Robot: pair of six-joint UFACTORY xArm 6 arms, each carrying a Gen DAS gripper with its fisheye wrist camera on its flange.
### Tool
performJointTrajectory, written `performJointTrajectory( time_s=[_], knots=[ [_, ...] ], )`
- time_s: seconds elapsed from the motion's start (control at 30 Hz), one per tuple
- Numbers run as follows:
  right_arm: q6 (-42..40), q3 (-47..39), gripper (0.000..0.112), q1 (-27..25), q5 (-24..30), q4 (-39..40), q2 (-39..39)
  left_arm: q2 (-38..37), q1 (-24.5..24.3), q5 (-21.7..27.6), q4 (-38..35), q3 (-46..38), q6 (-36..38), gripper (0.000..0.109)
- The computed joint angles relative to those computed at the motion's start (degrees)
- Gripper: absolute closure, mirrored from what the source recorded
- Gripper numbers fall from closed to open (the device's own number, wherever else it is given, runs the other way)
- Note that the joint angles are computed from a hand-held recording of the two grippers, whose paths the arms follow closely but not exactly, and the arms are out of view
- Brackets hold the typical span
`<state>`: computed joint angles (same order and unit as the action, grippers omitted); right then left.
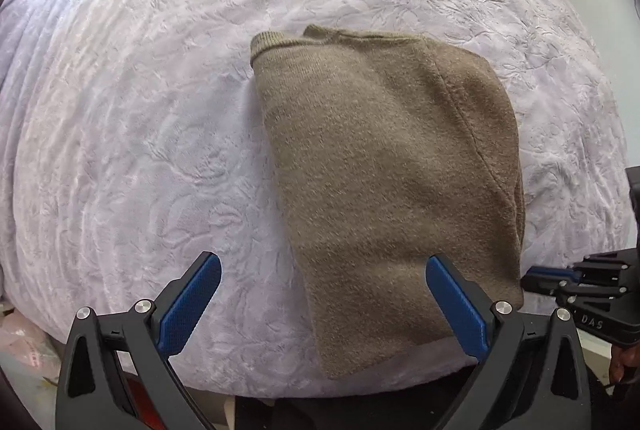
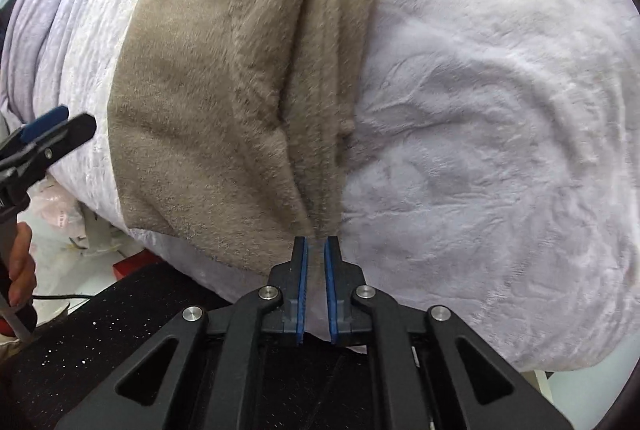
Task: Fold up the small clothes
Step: 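Lower the folded edge onto the sweater and open both grippers, then withdraw both grippers from the folded sweater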
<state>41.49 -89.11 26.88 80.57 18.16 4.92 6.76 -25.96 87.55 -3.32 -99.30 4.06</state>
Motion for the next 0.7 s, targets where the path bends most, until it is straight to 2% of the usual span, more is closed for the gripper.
performJointTrajectory(
  time_s=[0.07,0.13,0.2,0.4,0.53,0.67,0.7],
  knots=[
    [0.49,-2.30,0.095,-0.16,1.41,-1.64,0.57,0.03,-0.01,0.10,0.51,-0.04,-0.44,0.006],
    [0.87,-3.81,0.067,-0.51,1.48,-2.08,0.87,0.06,-0.40,0.36,2.18,0.04,-0.88,0.006],
    [1.03,-5.73,0.055,-0.61,1.49,-3.21,1.32,0.23,-0.75,1.02,3.33,0.02,-1.15,0.006],
    [0.48,-13.89,0.053,0.13,3.09,-5.03,6.08,-0.68,-1.14,1.65,4.32,1.00,-2.04,0.006],
    [1.50,-17.15,0.036,1.41,3.84,-6.39,8.19,-1.15,-1.45,2.29,4.88,1.38,-2.85,0.006],
    [4.84,-17.84,0.030,2.95,2.79,-9.21,8.88,-1.24,-1.94,2.94,5.60,1.45,-3.19,0.006],
    [5.79,-17.89,0.025,3.09,2.47,-9.98,8.75,-1.31,-2.07,2.95,5.79,1.49,-3.22,0.006]
  ],
)
